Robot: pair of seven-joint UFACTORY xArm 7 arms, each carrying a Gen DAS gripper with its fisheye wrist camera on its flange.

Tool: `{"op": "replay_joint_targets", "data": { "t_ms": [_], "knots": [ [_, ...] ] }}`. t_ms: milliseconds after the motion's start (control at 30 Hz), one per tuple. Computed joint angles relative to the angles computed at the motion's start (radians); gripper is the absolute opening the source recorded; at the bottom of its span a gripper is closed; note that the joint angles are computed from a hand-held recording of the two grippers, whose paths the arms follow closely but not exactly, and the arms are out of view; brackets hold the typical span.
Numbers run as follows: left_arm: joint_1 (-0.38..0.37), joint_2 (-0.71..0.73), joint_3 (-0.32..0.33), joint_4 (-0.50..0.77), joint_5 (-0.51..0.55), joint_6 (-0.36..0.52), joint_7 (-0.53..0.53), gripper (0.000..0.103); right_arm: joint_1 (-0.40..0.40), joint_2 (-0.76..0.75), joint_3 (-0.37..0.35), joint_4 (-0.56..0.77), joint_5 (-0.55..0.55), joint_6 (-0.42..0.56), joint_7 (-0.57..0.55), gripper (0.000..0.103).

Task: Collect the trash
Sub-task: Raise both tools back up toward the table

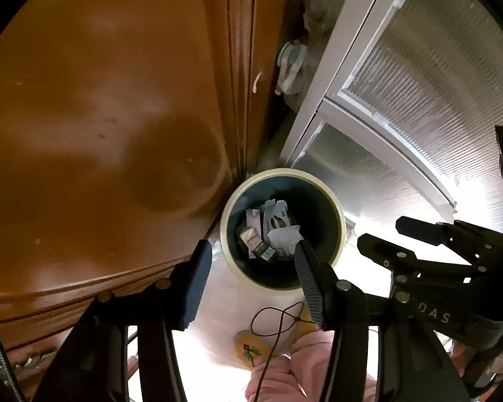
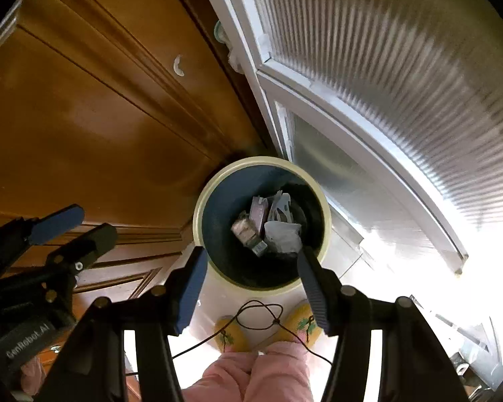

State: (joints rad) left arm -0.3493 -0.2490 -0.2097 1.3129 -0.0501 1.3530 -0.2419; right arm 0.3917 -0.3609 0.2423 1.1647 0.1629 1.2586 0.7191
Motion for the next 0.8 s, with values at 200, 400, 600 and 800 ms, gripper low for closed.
{"op": "replay_joint_targets", "data": {
  "t_ms": [200, 400, 600, 800],
  "knots": [
    [0.007, -0.021, 0.010, 0.048, -0.006, 0.049, 0.014, 0.050, -0.001, 0.006, 0.002, 0.052, -0.001, 0.046, 0.015, 0.057],
    [0.015, -0.019, 0.007, 0.164, -0.010, 0.136, 0.016, 0.050, -0.005, 0.005, 0.003, 0.138, 0.002, 0.129, 0.039, 0.057],
    [0.011, 0.018, -0.008, 0.355, -0.009, 0.250, 0.014, 0.050, -0.014, 0.020, 0.015, 0.271, -0.016, 0.219, 0.077, 0.057],
    [-0.013, 0.131, -0.042, 0.679, 0.049, 0.433, 0.008, 0.050, -0.020, 0.083, 0.049, 0.511, -0.088, 0.356, 0.125, 0.057]
  ]
}}
